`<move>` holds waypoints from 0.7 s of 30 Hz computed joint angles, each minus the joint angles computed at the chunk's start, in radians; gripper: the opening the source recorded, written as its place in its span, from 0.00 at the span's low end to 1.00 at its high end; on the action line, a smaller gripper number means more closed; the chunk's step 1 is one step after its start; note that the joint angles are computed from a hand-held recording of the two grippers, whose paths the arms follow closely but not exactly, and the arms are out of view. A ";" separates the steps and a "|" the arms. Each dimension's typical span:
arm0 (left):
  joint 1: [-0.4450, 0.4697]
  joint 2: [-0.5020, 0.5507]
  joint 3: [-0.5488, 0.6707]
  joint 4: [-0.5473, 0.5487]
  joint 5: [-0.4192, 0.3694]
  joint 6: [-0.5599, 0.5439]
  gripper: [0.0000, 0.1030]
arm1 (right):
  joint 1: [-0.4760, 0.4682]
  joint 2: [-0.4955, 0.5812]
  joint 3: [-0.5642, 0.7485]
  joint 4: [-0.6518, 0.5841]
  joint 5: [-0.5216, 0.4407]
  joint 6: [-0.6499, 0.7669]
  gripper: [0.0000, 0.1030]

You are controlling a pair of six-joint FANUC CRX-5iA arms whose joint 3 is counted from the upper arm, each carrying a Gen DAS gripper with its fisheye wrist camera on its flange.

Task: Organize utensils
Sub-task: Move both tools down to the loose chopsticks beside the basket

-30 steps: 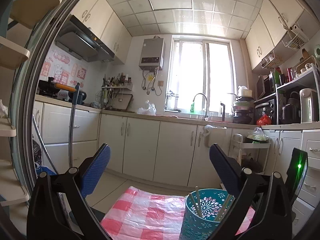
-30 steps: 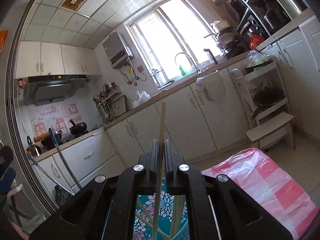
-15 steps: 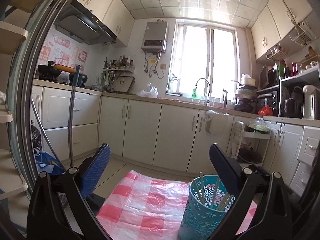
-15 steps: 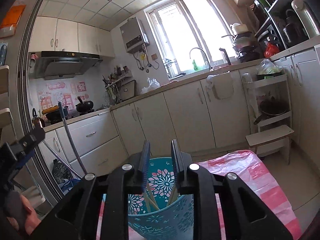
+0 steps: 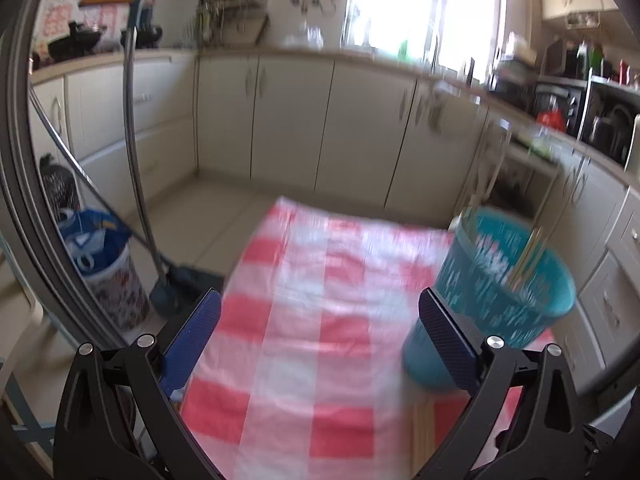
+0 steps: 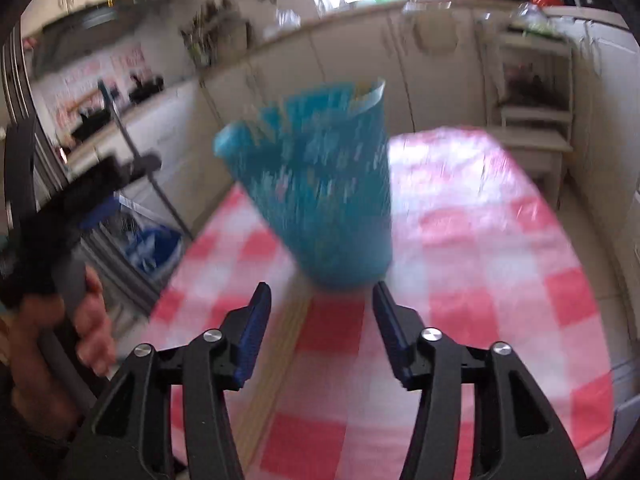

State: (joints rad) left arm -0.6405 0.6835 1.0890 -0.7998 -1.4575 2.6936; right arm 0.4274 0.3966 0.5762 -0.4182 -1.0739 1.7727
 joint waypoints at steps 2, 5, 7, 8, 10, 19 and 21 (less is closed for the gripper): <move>0.017 -0.009 -0.037 0.057 0.003 -0.004 0.92 | 0.028 -0.007 -0.027 0.031 -0.008 0.028 0.32; 0.034 -0.025 -0.085 0.112 0.019 -0.020 0.92 | 0.053 -0.012 -0.052 0.047 -0.009 0.051 0.27; 0.041 -0.020 -0.081 0.130 0.010 -0.053 0.92 | 0.071 -0.005 -0.059 0.072 -0.010 0.051 0.23; 0.046 -0.018 -0.078 0.142 0.008 -0.068 0.92 | 0.076 -0.002 -0.067 0.082 -0.007 0.050 0.20; 0.055 -0.010 -0.065 0.165 0.003 -0.087 0.92 | 0.089 0.013 -0.060 0.107 -0.012 0.035 0.19; 0.089 0.091 0.061 0.319 -0.054 -0.273 0.92 | 0.116 0.036 -0.045 0.198 -0.035 0.080 0.13; 0.095 0.115 0.086 0.357 -0.064 -0.316 0.92 | 0.115 0.042 -0.033 0.211 -0.057 0.105 0.13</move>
